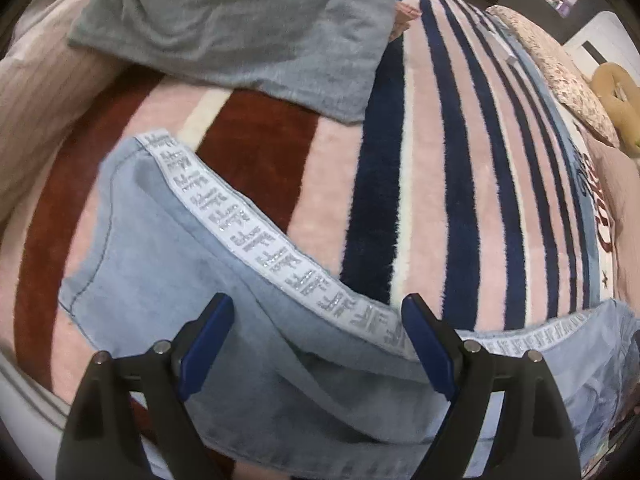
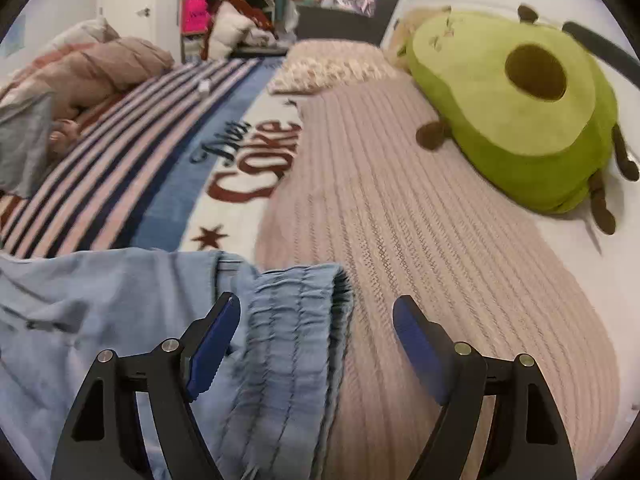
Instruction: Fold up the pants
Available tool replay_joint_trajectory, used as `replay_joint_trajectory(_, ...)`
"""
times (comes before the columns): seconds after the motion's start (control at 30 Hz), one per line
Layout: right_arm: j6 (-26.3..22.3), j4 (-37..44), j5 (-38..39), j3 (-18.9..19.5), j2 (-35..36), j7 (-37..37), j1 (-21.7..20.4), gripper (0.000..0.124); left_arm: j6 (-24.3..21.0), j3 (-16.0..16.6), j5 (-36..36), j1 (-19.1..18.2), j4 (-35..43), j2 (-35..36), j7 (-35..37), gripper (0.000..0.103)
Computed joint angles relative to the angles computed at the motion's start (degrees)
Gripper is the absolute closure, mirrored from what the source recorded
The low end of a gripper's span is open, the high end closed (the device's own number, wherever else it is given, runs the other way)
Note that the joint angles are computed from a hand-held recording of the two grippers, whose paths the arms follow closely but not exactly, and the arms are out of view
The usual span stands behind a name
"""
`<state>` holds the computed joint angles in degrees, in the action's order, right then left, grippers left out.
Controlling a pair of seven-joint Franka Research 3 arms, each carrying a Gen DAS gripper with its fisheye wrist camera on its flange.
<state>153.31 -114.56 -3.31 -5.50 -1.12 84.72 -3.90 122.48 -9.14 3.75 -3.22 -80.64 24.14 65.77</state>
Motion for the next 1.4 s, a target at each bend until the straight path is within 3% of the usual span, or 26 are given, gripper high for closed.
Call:
replay_joint_trajectory(0.07, -0.39, 1.1, 2.49, 0.0, 1.17, -2.56, 0.22, 0.047, -0.82, 0.49, 1.9, -1.06, 1.87, 1.89, -1.04, 0.02)
replay_joint_trajectory(0.17, -2.42, 1.76, 9.69, 0.19, 1.17, -9.38, 0.64, 0.064, -2.3, 1.33, 6.74, -3.47, 3.66, 3.22, -2.5, 0.022)
replay_joint_trajectory(0.2, -3.41, 1.83, 10.95, 0.23, 1.01, -10.1, 0.76, 0.076, -2.37, 1.58, 8.34, -4.2, 3.73, 3.33, -2.95, 0.028)
replay_joint_trajectory(0.27, -4.18, 1.03, 13.53, 0.28, 0.17, -11.95, 0.97, 0.085, -1.51, 1.56, 9.98, -4.89, 3.01, 2.97, -3.42, 0.037)
replay_joint_trajectory(0.37, -0.99, -1.81, 15.46, 0.46, -1.86, -13.48, 1.41, 0.096, -0.56, 1.42, 13.23, -6.49, 2.36, 2.42, -2.84, 0.06)
replay_joint_trajectory(0.4, -0.29, -2.4, 16.61, 0.45, -2.46, -14.05, 1.56, 0.112, -0.13, 1.3, 14.14, -7.03, 2.35, 2.38, -2.57, 0.073)
replay_joint_trajectory(0.53, 2.28, -5.46, 22.84, 0.16, -6.29, -18.44, 2.56, 0.117, 2.68, 1.16, 16.11, -8.14, 1.19, 1.48, -2.63, 0.088)
replay_joint_trajectory(0.67, 1.72, -7.82, 24.54, 0.04, -9.91, -21.86, 3.43, 0.118, 8.8, 1.84, 18.88, -8.58, -4.01, -2.75, -5.99, 0.089)
replay_joint_trajectory(0.77, 3.59, -10.4, 28.35, -0.77, -13.08, -25.46, 4.95, 0.118, 15.64, 2.44, 25.23, -9.06, -14.66, -11.64, -9.97, 0.09)
replay_joint_trajectory(0.9, 5.55, -15.88, 34.68, -2.69, -19.41, -30.4, 7.44, 0.119, 24.86, 1.67, 27.32, -6.23, -26.11, -21.58, -11.24, 0.09)
replay_joint_trajectory(1.03, 6.55, -22.62, 40.3, -5.15, -27.51, -32.71, 9.22, 0.119, 33.7, 1.09, 30.21, -3.13, -39.71, -32.94, -18.62, 0.09)
replay_joint_trajectory(1.17, 6.04, -30.05, 42.68, -6.8, -36.18, -31.24, 8.2, 0.119, 37.86, 0.36, 29.42, 0.14, -49.95, -41.2, -20.34, 0.09)
replay_joint_trajectory(1.4, 1.15, -39.87, 39.84, -7.12, -45.32, -25.75, 2.54, 0.119, 38.84, -1.73, 26.86, 2.51, -62.81, -50.9, -22.29, 0.087)
